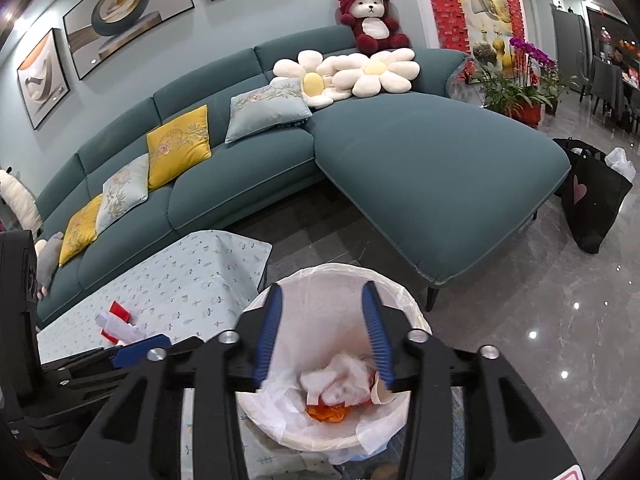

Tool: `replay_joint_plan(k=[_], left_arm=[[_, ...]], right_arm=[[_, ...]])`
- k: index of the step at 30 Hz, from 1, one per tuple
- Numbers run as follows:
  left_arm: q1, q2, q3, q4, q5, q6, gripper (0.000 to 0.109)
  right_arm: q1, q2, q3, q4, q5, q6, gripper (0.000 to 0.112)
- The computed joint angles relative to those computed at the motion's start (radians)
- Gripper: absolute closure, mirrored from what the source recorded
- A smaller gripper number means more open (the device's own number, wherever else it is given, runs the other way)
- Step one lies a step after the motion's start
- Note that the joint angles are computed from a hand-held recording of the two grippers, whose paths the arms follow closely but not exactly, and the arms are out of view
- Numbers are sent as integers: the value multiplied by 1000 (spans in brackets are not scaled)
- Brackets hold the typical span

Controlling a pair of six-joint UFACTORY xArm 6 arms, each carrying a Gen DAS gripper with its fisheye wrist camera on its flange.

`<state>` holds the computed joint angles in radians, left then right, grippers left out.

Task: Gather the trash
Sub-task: 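Carry the glove and tissue over the white bin and open both tools, then move both open tools back over the table toward the orange bag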

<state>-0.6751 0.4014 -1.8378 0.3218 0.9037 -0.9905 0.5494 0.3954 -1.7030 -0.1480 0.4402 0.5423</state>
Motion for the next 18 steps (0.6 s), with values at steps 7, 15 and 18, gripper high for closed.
replay_joint_plan(k=[7,15,18], left_arm=[[8,-85,113,39,-5,-72,49],[23,-241,311,97,-7,-205,36],[27,-302,388,116,2,-258,27]], right_arm=[[22,-8,8,1,11,1,63],[75,-11,1,34,25,-48,62],[98,-9,-8,37,32,-60,62]])
